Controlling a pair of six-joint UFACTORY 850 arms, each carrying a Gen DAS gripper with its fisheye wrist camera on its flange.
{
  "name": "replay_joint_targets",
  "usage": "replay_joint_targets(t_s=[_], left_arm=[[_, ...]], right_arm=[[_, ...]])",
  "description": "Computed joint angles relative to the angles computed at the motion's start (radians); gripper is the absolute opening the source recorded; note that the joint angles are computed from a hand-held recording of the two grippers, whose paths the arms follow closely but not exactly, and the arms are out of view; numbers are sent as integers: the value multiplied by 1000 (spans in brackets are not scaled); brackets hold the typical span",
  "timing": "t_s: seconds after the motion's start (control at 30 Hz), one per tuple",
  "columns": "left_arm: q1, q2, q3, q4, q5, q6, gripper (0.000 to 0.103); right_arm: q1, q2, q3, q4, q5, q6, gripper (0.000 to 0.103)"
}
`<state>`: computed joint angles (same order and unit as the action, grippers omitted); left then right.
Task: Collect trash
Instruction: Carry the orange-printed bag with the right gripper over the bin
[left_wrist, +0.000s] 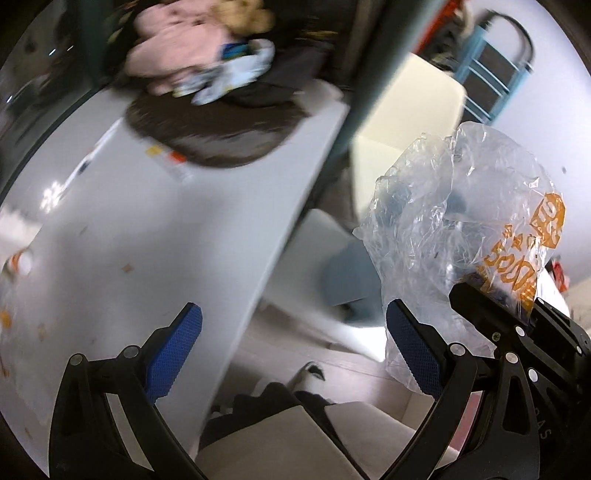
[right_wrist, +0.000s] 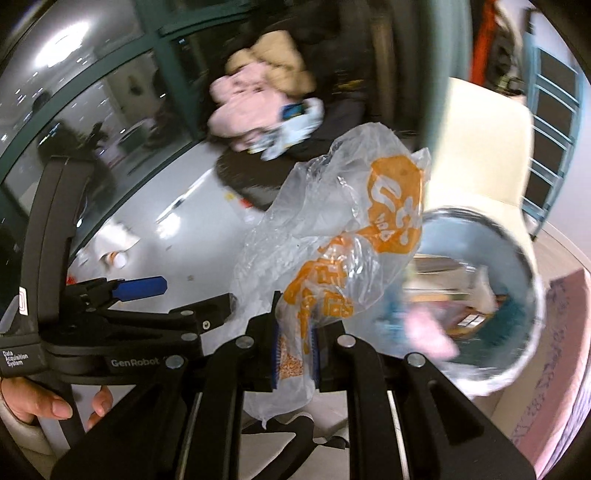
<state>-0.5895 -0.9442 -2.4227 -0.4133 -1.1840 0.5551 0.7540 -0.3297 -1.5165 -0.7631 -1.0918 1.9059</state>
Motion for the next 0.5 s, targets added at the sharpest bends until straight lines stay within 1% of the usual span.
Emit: replay_joint_targets(t_s=[0.13,0.3,0.43,0.5], left_arm=[[-74,-7,-13,-8,3,29,97],[-146,-41,-63,-7,-18,42,97],[-188,-77,-112,7,-48,38,97],[-204,-125,-189,19,-84,14,97]], right_arm=[[12,121,136,-10,-62,90,14],[19,222,248,1,-111,167,14],[17,291,327,16,-128,215,14],[14,314,360,24,-119,225,14]])
